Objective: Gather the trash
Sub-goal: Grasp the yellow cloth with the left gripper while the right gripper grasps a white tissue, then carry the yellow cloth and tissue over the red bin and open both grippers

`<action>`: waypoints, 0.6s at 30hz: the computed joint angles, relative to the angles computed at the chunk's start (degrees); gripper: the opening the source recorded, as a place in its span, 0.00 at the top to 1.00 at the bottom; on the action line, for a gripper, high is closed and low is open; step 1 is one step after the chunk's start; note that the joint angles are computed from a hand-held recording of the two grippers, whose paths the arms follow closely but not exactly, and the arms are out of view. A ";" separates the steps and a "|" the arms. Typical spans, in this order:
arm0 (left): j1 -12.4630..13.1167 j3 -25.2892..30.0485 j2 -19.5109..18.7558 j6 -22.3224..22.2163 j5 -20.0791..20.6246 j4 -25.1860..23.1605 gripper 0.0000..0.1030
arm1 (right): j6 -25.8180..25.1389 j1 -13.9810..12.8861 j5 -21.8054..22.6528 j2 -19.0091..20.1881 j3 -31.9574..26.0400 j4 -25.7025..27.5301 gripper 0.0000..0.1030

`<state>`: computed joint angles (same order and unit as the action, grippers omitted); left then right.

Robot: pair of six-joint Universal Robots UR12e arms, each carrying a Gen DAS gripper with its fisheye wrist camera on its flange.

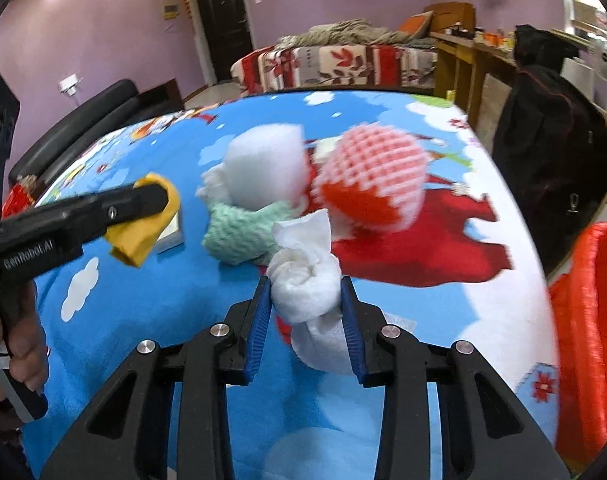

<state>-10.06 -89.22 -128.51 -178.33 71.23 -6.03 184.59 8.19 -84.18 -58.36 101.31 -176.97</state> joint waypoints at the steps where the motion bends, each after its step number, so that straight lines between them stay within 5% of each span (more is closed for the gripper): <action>1: -0.12 0.03 -0.01 0.26 -0.03 -0.05 0.76 | 0.20 -0.21 -0.14 -0.17 0.13 -0.24 0.67; 18: -2.45 2.20 -0.45 4.46 -1.04 -1.26 0.76 | 3.02 -3.14 -6.51 -3.97 5.19 -6.96 0.67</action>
